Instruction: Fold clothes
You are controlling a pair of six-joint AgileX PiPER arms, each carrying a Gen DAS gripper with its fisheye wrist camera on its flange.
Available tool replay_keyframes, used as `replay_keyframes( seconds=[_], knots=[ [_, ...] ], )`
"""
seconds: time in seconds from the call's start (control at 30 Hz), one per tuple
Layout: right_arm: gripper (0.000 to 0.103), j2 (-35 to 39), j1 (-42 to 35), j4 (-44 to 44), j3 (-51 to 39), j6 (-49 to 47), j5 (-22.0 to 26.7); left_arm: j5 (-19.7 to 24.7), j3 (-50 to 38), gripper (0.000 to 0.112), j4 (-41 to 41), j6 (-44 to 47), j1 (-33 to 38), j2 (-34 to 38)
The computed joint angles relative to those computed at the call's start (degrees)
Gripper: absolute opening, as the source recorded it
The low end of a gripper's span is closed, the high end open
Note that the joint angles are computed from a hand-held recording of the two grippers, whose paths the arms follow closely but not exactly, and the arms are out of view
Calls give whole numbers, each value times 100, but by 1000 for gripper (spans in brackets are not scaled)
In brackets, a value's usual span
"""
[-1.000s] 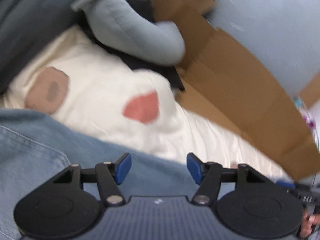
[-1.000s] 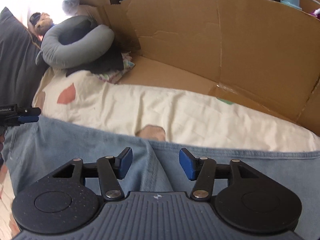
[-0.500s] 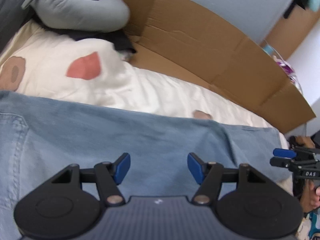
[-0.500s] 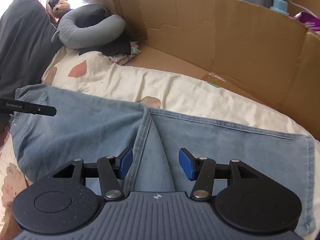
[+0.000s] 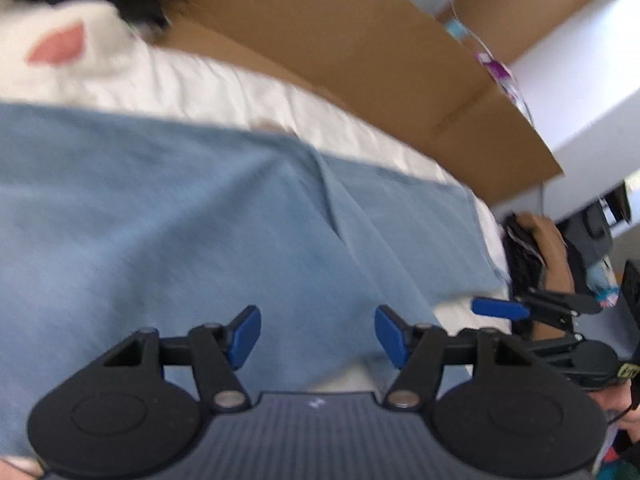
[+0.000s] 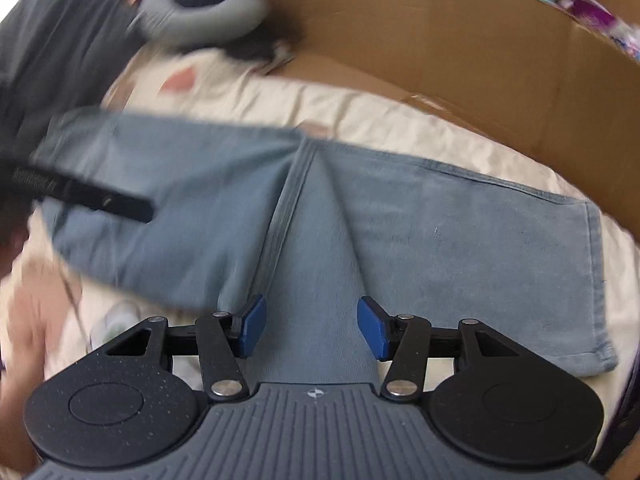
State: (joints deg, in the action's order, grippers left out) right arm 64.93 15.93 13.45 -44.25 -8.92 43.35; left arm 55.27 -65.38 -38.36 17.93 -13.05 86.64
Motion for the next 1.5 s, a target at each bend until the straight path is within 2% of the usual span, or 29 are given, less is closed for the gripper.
replay_keyframes(
  seconds=[0.27,0.63,0.7,0.9,1.03,1.17,1.33,1.5],
  knots=[
    [57,-554,0,216,584,-57,170,-178,547,65,-199,90,-826,5],
    [57,-1108,-11,346,1149,-96,425,-188,897,57,-438,115,-1260,162],
    [57,-1152,-53,446,1220,-228,470,-111,946,41,-581,212,-1268,243],
    [57,-1352,-170,588,1443,-566,514,121,1008,10,-920,341,-1286,353],
    [58,-1559,-504,959,1518,-1124,667,265,805,7,-1015,390,-1303,400],
    [58,-1852,-1055,1448,1570,-1700,1031,416,527,7,-1239,259,-1336,547],
    [58,-2067,-1615,1866,1613,-2393,1522,393,248,7,-1509,63,-1452,717],
    [58,-2320,-1848,2030,1644,-2621,1652,354,-117,7,-1583,-247,-1640,1016]
  ],
)
